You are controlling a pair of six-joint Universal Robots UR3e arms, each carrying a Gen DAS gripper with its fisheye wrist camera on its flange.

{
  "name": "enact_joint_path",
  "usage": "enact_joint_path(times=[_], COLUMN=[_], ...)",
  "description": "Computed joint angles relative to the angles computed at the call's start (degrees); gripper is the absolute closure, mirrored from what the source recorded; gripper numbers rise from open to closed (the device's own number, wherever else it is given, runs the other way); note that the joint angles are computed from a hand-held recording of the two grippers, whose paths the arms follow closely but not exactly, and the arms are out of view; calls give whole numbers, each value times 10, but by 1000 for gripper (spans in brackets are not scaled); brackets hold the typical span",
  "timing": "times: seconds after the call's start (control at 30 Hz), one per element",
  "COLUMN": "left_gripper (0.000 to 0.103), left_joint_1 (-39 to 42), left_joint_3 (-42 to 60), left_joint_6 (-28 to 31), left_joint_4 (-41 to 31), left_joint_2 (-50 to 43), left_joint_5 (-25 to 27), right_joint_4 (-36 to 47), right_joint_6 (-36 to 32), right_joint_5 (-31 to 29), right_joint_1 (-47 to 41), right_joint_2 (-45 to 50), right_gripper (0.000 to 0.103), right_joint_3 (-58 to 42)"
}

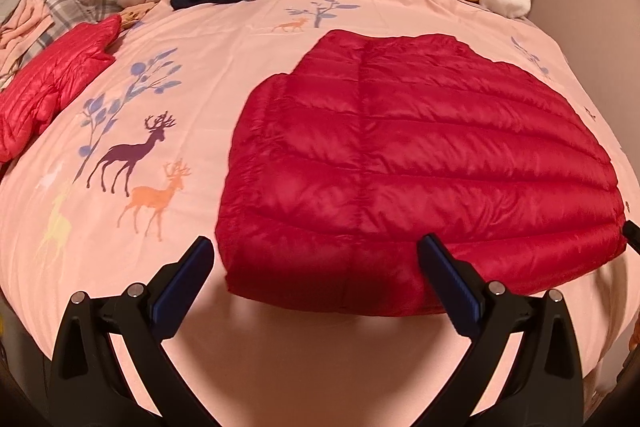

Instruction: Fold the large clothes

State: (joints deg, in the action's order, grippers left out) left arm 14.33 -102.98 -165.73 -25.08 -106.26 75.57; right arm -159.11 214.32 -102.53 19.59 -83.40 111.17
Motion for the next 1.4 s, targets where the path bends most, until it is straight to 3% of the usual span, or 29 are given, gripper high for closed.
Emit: enact_joint_path(times=[0.27, 0.57, 0.63, 0.8, 0.9, 0.97, 1.2, 1.4], left_gripper=[1, 1, 1, 1, 1, 1, 1, 1], left_joint_1=[6, -3, -4, 0, 3, 4, -3, -37], left_joint_3=[-13, -12, -8, 3, 28, 48, 92, 91], left_joint_6=[-7, -12, -14, -18, -17, -13, -16, -33], left_joint_4=[-3, 3, -5, -22, -56, -87, -139, -115], left_joint_2=[26, 78, 96, 160, 190, 212, 276, 309], left_joint_5=[-2, 38, 39, 16, -2, -15, -44, -1], right_joint_4=[7, 70, 89, 126, 204, 212, 258, 251], right_joint_6=[-9, -21, -25, -23, 4, 4, -59, -78], right_joint_5=[-17, -93, -108, -121, -152, -161, -229, -297], right_joint_1=[24, 71, 81, 96, 117, 126, 187, 240], right_joint_2=[7, -5, -5, -10, 2, 5, 48, 81], right_gripper=[20, 8, 2, 2, 2, 2, 2, 2], right_joint_3=[-36, -109, -131, -188, -269, -294, -445, -510])
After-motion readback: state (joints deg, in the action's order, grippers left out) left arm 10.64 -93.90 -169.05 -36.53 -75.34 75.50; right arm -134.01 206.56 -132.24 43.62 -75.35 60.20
